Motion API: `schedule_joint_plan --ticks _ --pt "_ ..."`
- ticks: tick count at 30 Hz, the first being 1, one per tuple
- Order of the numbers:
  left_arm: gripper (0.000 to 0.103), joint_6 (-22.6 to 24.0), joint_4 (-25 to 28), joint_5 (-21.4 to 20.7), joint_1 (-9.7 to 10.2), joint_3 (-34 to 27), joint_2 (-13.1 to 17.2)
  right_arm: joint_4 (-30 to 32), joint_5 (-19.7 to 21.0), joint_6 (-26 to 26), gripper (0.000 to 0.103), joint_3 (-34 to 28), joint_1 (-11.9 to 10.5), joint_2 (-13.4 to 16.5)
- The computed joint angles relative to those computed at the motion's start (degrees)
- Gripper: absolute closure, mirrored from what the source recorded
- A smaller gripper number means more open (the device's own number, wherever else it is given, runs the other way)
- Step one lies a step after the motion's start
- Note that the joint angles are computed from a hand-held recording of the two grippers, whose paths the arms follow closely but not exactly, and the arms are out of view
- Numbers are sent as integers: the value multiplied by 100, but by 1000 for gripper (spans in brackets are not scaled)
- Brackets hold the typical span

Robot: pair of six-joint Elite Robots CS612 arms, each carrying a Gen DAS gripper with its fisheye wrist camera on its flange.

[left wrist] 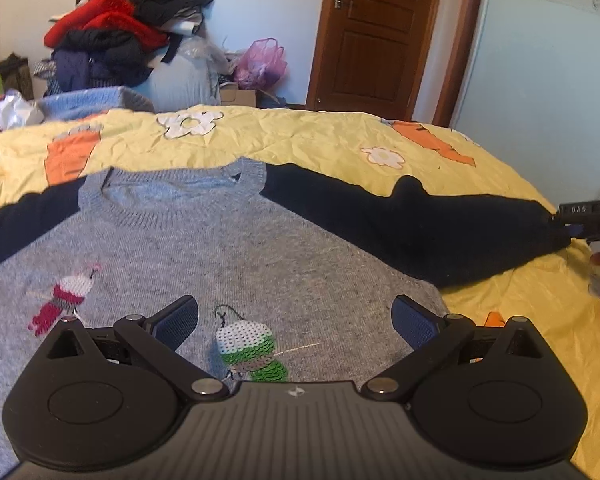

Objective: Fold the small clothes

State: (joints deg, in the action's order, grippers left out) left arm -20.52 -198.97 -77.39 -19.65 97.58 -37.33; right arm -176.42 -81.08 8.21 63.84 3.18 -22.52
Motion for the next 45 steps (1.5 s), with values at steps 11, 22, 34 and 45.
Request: schedule_joint_plan --ticks 11,22,34,45 --pt "0 -205 -8 -447 213 40 17 -232 47 305 89 98 209 -178" --pt "0 -823 -101 -1431 900 213 -140 -110 1609 513 89 -709 860 37" --pt "0 -1255 149 -2269 1593 133 -205 1363 1075 -315 89 -2043 1718 816" --pt "0 -1711 1779 -4327 1822 -1854 630 392 631 -1505 36 -987 1819 383"
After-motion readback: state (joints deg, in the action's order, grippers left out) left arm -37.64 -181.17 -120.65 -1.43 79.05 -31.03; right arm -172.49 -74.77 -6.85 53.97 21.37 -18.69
